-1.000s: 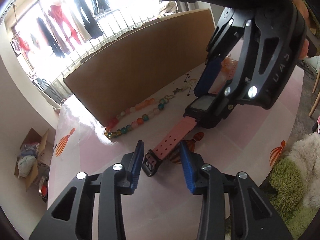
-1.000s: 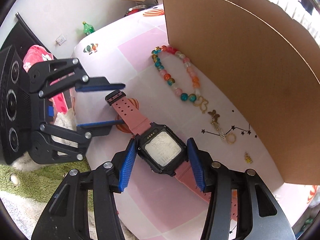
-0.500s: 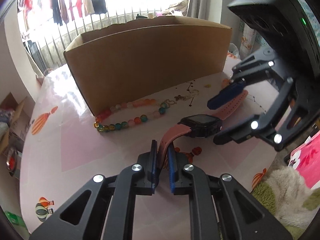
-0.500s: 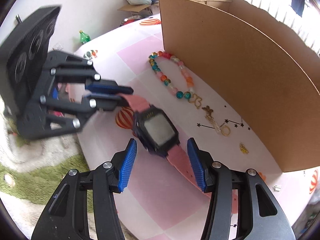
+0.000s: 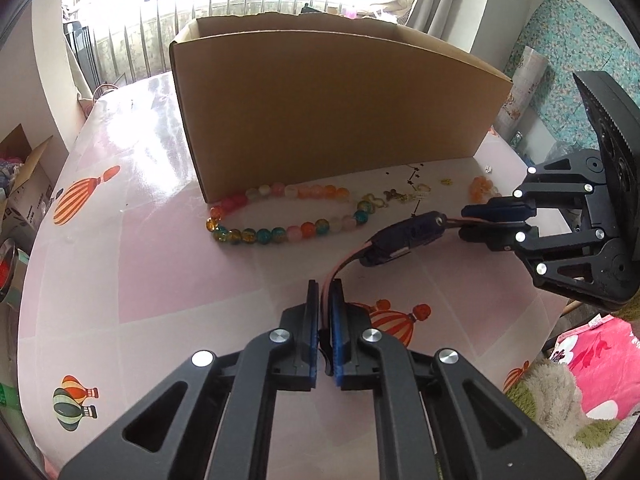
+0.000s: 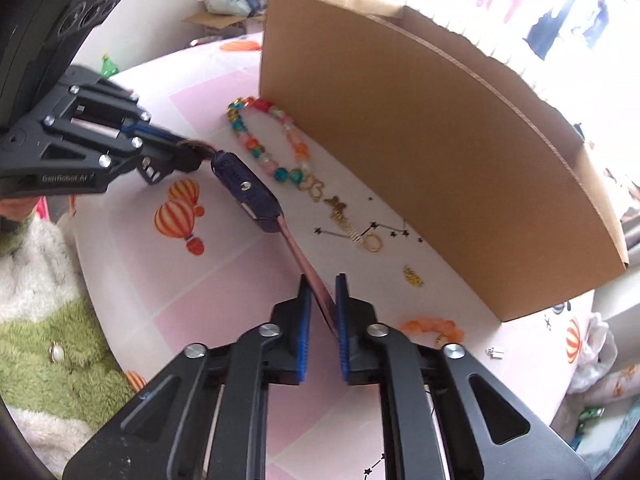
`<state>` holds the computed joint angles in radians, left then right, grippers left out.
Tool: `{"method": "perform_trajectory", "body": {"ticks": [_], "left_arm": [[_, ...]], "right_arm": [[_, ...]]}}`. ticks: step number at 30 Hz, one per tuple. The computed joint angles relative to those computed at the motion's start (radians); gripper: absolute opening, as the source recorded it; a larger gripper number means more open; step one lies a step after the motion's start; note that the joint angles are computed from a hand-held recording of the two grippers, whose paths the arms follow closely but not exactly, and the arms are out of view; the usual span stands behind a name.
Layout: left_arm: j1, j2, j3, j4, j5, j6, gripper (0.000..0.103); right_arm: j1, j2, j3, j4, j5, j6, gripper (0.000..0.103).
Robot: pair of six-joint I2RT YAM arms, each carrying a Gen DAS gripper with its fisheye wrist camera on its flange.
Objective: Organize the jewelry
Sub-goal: 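Lift the pink watch with both grippers and lower it into the cardboard box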
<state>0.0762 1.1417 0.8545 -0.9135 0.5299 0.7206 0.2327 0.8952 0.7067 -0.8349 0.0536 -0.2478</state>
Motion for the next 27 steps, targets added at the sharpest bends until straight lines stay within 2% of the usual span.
{"method": "perform_trajectory", "body": {"ticks": [2, 7, 13, 16, 18, 22, 24, 27], "left_arm": [[-0.009, -0.017, -0.006, -0.007, -0.002, -0.02, 0.005], [0.023, -0.058, 0.022, -0.059, 0.044, -0.019, 0.005], [0.091, -0.071, 0.209, -0.185, 0.16, 0.019, 0.005], [0.089, -0.042, 0.348, -0.208, 0.228, 0.0, 0.005], [0.044, -0.004, 0.432, -0.174, 0.23, -0.052, 0.005], [-0.109, 0.141, 0.587, -0.095, 0.116, -0.16, 0.005], [-0.179, 0.26, 0.678, -0.098, 0.041, -0.192, 0.005], [-0.252, 0.449, 0.834, -0.132, -0.074, -0.206, 0.004]], "right_arm": [[-0.005, -0.046, 0.005, -0.015, 0.014, 0.015, 0.002], [0.102, -0.102, 0.057, -0.055, 0.133, 0.113, 0.001], [0.225, -0.128, 0.193, -0.127, 0.281, 0.209, 0.001], [0.223, -0.128, 0.295, -0.144, 0.322, 0.184, 0.001], [0.169, -0.058, 0.353, -0.085, 0.296, 0.139, 0.001], [-0.106, 0.151, 0.512, -0.06, 0.042, 0.022, 0.001], [-0.213, 0.307, 0.626, -0.104, -0.073, -0.004, 0.001], [-0.329, 0.553, 0.826, -0.239, -0.207, -0.022, 0.001]]}}
